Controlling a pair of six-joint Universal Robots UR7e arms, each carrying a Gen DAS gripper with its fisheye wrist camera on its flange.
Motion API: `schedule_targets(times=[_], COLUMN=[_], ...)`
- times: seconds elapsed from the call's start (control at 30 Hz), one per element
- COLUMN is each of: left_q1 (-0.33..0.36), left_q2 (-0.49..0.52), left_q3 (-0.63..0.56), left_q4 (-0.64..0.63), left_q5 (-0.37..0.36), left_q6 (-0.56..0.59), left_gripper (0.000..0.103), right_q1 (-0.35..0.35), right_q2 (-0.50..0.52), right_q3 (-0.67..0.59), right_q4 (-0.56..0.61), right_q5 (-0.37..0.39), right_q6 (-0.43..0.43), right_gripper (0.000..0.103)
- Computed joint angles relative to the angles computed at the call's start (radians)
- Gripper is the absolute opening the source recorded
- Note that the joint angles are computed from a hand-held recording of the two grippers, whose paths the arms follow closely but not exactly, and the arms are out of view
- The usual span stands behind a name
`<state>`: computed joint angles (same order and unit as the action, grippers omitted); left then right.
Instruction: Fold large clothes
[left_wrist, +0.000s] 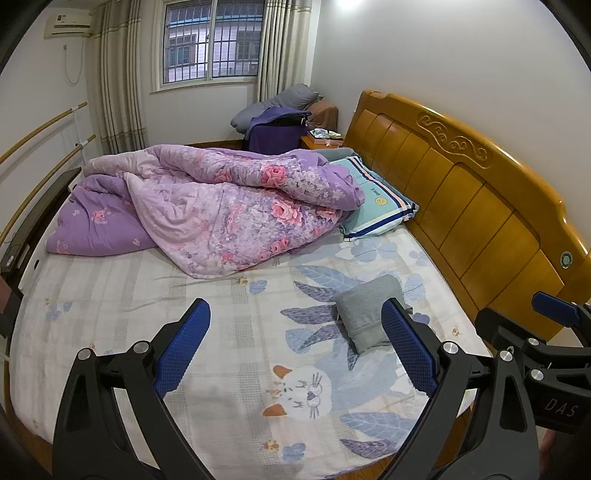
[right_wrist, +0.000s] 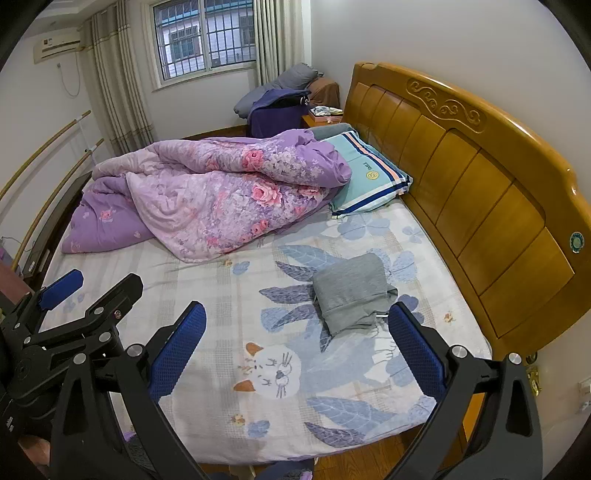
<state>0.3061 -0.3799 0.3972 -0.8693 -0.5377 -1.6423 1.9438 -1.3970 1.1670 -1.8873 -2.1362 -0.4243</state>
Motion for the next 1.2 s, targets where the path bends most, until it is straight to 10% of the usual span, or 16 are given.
schedule_targets(times=[1.2], left_q1=[-0.001], left_q2=[-0.022], left_q3=[0.033], left_q4=[0.019], left_q5=[0.002], left_q6=[-0.027], left_gripper=[0.094], right_q1=[0.003], right_q2=[0.008], right_q3=[-0.011], right_q4=[0.010], right_q5=[-0.002], right_q6=[0.008], right_gripper=[0.095])
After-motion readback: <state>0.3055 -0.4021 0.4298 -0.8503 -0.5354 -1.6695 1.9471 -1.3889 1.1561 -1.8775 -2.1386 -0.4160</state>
